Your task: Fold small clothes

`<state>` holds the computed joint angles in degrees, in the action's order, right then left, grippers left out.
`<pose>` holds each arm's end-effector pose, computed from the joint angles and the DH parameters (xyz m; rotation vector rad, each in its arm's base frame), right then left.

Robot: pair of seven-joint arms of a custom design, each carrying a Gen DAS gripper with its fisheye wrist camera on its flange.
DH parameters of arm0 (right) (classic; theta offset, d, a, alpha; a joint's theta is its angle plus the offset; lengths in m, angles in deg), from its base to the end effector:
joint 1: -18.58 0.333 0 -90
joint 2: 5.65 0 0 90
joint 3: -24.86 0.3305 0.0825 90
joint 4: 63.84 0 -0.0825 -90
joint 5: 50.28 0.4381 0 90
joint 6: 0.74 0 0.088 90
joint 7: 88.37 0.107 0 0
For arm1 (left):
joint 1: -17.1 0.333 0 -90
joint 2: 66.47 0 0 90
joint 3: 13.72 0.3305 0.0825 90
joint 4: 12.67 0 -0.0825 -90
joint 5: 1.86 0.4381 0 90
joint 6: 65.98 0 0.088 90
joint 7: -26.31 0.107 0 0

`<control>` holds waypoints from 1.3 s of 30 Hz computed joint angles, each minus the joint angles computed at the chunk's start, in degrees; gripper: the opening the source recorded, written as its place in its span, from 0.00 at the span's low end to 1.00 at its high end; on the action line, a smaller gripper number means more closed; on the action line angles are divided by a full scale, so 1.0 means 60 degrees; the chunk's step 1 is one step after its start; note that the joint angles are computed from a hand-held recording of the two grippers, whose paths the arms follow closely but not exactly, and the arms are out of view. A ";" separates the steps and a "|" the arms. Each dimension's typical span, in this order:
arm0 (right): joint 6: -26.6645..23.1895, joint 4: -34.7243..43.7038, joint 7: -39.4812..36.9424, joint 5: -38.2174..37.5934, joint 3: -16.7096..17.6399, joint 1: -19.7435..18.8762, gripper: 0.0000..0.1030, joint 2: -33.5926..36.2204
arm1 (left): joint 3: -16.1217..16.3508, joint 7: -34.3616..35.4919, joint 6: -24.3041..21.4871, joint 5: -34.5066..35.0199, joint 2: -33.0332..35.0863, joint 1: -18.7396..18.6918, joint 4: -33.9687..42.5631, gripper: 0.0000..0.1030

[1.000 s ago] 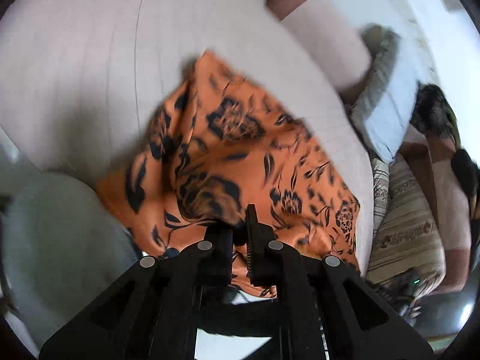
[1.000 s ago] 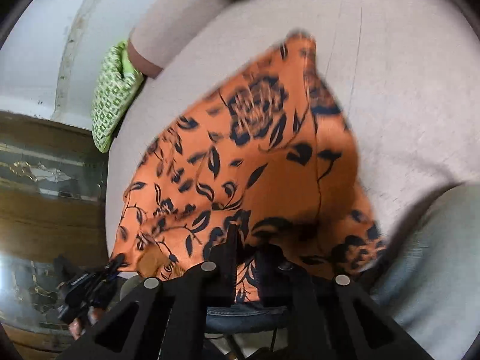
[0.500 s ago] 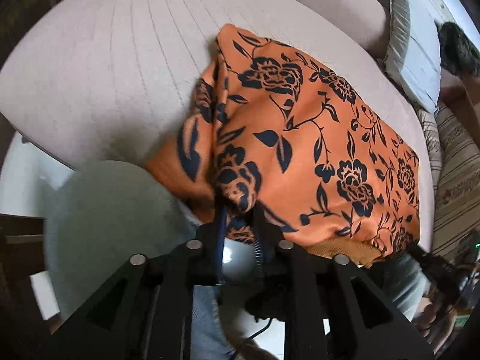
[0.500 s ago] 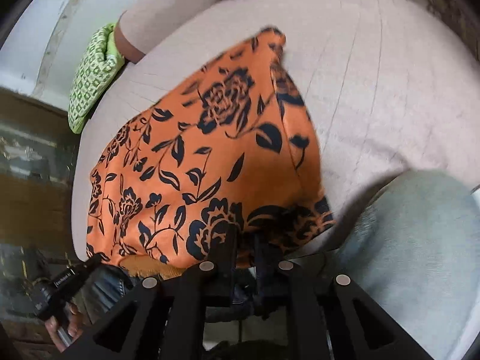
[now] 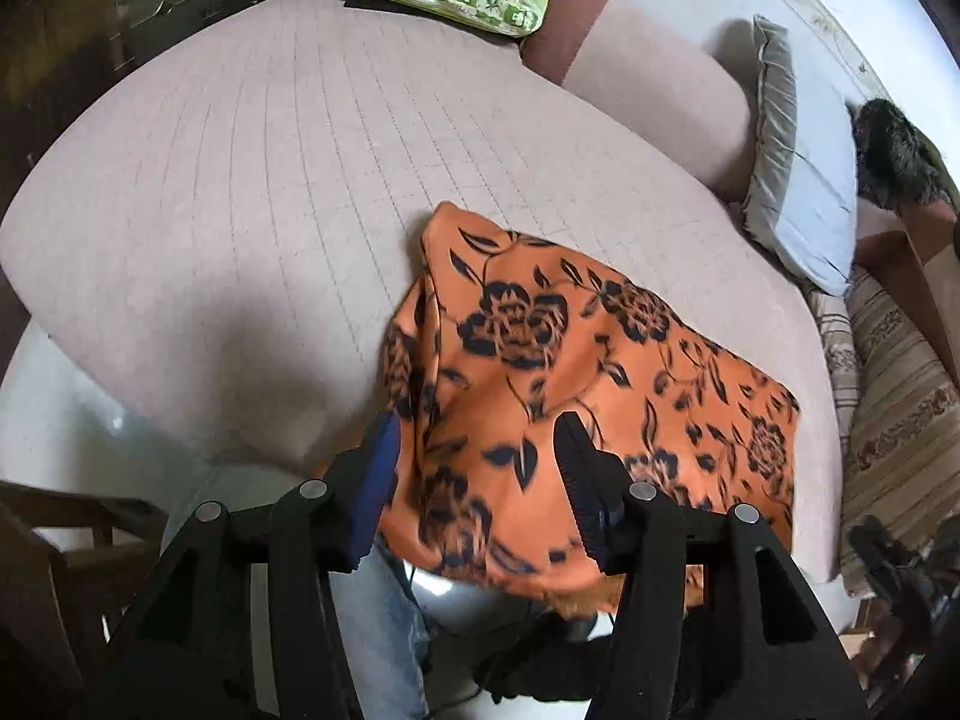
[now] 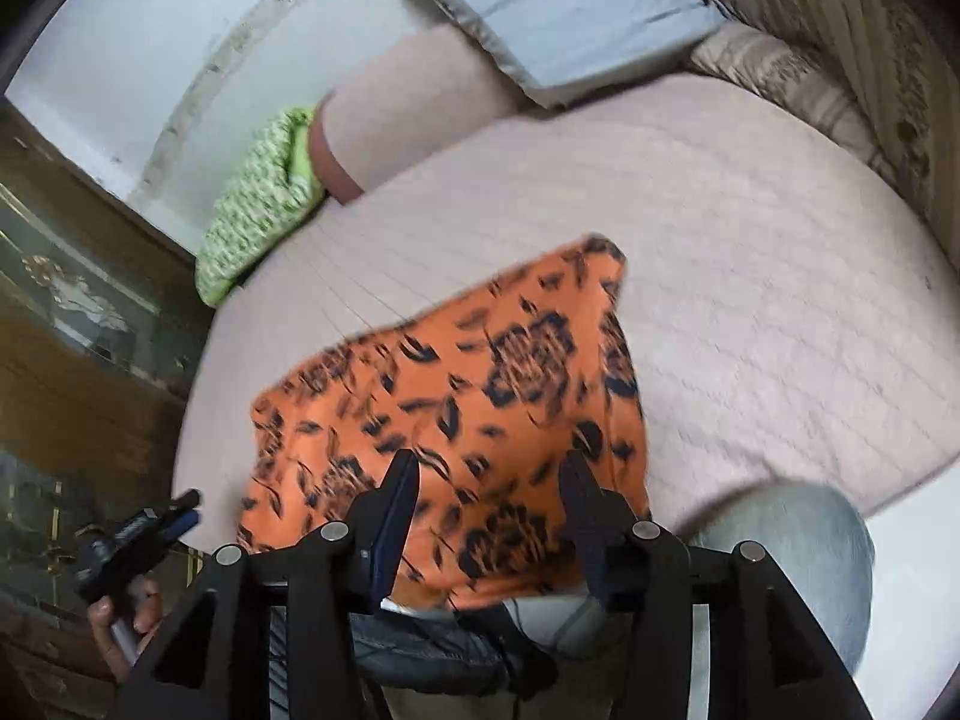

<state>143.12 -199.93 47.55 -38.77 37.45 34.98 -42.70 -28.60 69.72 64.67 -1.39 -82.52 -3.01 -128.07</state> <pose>0.3888 0.2372 0.6374 -1.3096 1.9745 -0.0855 0.4558 -0.3381 0.6321 -2.2494 1.8600 -0.7921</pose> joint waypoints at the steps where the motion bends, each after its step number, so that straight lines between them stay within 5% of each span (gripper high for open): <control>1: 0.0179 0.0024 -0.0150 0.0026 -0.0111 0.0008 0.45 0.0131 | -0.0005 -0.0104 0.0082 0.0072 0.0153 0.0059 0.0039 0.52; 5: 0.0445 0.0202 -0.1024 0.0331 -0.0684 0.0126 0.45 0.0853 | 0.0031 -0.0400 0.0123 0.0252 0.0868 0.0248 0.0332 0.52; 8: -0.0333 0.0834 -0.1861 0.1149 -0.1440 0.0283 0.45 0.1992 | 0.0112 -0.0341 -0.0121 0.0368 0.1571 0.0408 0.0911 0.52; 12: -0.0469 0.1493 -0.2351 0.1088 -0.1532 -0.0215 0.45 0.3094 | 0.0242 -0.0061 -0.0251 0.0300 0.2528 0.0648 0.1781 0.52; 15: -0.0215 0.1865 -0.3412 0.2400 -0.2022 -0.0133 0.45 0.3879 | 0.0265 0.0361 -0.0330 0.0035 0.3301 0.0801 0.2435 0.52; 19: -0.0536 0.2341 -0.3473 0.2491 -0.1972 -0.0505 0.45 0.4681 | 0.0239 0.0626 -0.0322 -0.0429 0.3939 0.0971 0.2866 0.52; 22: -0.0152 0.2134 -0.4421 0.3918 -0.2057 -0.0442 0.46 0.4867 | 0.0180 0.0730 -0.0046 0.0036 0.3937 0.0892 0.2786 0.52; 27: 0.0050 0.2215 -0.5753 0.5417 -0.2107 -0.0428 0.66 0.5112 | 0.0097 0.1162 0.0481 -0.0484 0.3858 0.0978 0.2551 0.44; 30: -0.0432 0.2806 -0.6052 0.4874 -0.1951 -0.0487 0.86 0.5508 | 0.0083 0.1300 0.0312 -0.0649 0.4021 0.0962 0.2766 0.37; 34: -0.0873 0.3502 -0.4392 0.2401 -0.1621 -0.0487 0.88 0.5924 | 0.0102 0.1035 0.0253 -0.0421 0.4024 0.0891 0.2779 0.38; 36: -0.0776 0.3488 -0.3401 0.0994 -0.1502 -0.0422 0.66 0.5872 | 0.0099 0.1036 0.0189 -0.0304 0.4070 0.0865 0.2851 0.35; 37: -0.0637 0.3365 -0.3208 0.0801 -0.1488 -0.0401 0.59 0.5774 | 0.0093 0.1031 0.0153 -0.0321 0.4028 0.0867 0.2824 0.24; 39: -0.0097 0.2896 -0.4017 0.2300 -0.1602 -0.0318 0.21 0.5448 | 0.0067 0.1040 0.0205 -0.0656 0.3993 0.0909 0.2813 0.19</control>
